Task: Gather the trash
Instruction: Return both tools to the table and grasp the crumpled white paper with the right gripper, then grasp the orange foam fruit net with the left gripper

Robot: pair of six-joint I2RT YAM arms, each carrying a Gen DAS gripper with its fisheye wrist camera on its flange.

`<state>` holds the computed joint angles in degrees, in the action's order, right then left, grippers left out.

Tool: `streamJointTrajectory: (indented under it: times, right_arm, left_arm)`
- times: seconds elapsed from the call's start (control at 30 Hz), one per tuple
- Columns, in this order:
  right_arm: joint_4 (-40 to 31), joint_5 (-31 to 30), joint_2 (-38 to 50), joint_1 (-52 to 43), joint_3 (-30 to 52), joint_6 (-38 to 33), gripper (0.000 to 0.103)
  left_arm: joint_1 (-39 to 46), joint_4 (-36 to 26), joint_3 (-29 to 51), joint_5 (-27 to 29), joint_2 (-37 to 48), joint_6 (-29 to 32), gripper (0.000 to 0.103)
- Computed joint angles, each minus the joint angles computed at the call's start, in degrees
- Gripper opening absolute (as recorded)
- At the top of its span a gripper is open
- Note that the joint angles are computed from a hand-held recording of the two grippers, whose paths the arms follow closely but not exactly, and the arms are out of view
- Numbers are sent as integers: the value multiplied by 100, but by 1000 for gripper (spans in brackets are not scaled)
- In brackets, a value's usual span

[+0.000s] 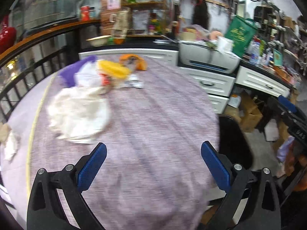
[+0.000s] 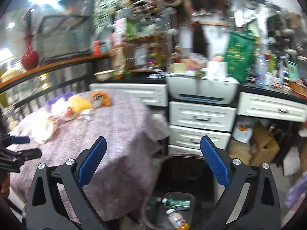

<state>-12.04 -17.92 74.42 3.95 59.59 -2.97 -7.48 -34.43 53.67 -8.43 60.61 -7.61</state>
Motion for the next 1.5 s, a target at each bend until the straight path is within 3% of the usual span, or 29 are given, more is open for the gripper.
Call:
streamJointTrajectory:
  times: [0.2,0.43,0.8,1.0,1.1,1.23,1.5]
  right_arm:
    - [-740,-454,803,852,970,-143,96]
    - [-1770,-1000,2343,1910,2691,-165,96]
    - [-3021,-840,4586,2996,5685,-526,95]
    - [-3820,-711,5600,3262,7264,-696,74]
    - [-4365,-919,6036,3272,7964,-745,36]
    - [-3839,-1224,5523,3208,7061,-793,22]
    - [-2642,-1059,4015,2753,5296,-569,18]
  left_arm:
    - [1632,-79,12,600,-67,536,97]
    - [3254,-66,192,1447,95,938,97]
    - [4221,-120,445,2219,699,1400,97]
    - [4350,-123,570,2427,972,1543,97]
    - [4350,-118,648,2447,1125,1610,97]
    - [4357,-115,706,2451,1275,1703,97]
    - [4313,-159,965,2418,1526,1787,97]
